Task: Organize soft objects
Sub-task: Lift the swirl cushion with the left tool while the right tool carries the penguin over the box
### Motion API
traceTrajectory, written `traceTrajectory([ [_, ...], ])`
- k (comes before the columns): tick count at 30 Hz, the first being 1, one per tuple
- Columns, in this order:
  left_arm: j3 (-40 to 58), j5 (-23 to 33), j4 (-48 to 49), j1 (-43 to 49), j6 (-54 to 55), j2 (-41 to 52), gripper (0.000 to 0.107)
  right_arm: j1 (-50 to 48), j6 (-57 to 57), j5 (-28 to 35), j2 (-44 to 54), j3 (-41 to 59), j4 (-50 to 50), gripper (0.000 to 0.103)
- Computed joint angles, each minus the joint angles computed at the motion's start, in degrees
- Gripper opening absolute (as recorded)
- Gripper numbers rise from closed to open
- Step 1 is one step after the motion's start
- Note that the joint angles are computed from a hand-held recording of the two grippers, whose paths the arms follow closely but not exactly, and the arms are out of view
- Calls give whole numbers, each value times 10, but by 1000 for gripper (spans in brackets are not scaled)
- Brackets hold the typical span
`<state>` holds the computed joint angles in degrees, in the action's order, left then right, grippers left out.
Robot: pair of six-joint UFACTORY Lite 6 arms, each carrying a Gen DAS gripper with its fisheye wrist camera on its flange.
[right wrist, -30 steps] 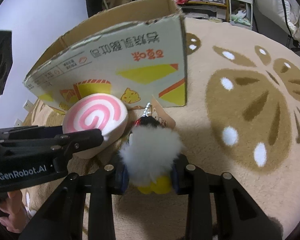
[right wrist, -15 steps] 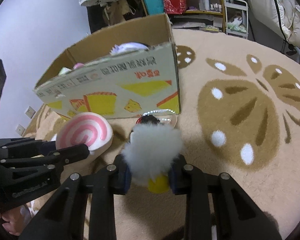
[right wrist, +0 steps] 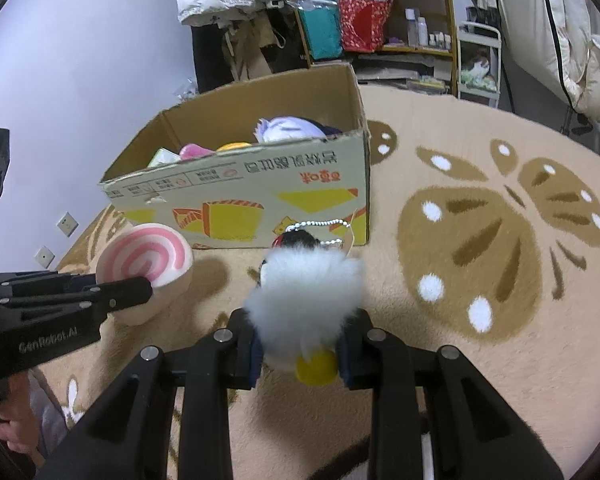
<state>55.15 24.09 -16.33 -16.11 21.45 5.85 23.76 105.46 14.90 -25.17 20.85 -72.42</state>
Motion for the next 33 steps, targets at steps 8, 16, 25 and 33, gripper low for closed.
traceTrajectory([
  [8,-32,-29,55,-3,-44,-84,24,34,-87,46,-73,-7,93,30],
  [16,-12,-29,-43,42,37,-130,24,37,-127,66,-101,19,110,30],
  [25,69,-35,-32,54,21,-97,25,1,-174,51,-66,90,97,30],
  [33,165,-33,32,45,-35,-20,25,-52,-233,5,11,185,100,30],
])
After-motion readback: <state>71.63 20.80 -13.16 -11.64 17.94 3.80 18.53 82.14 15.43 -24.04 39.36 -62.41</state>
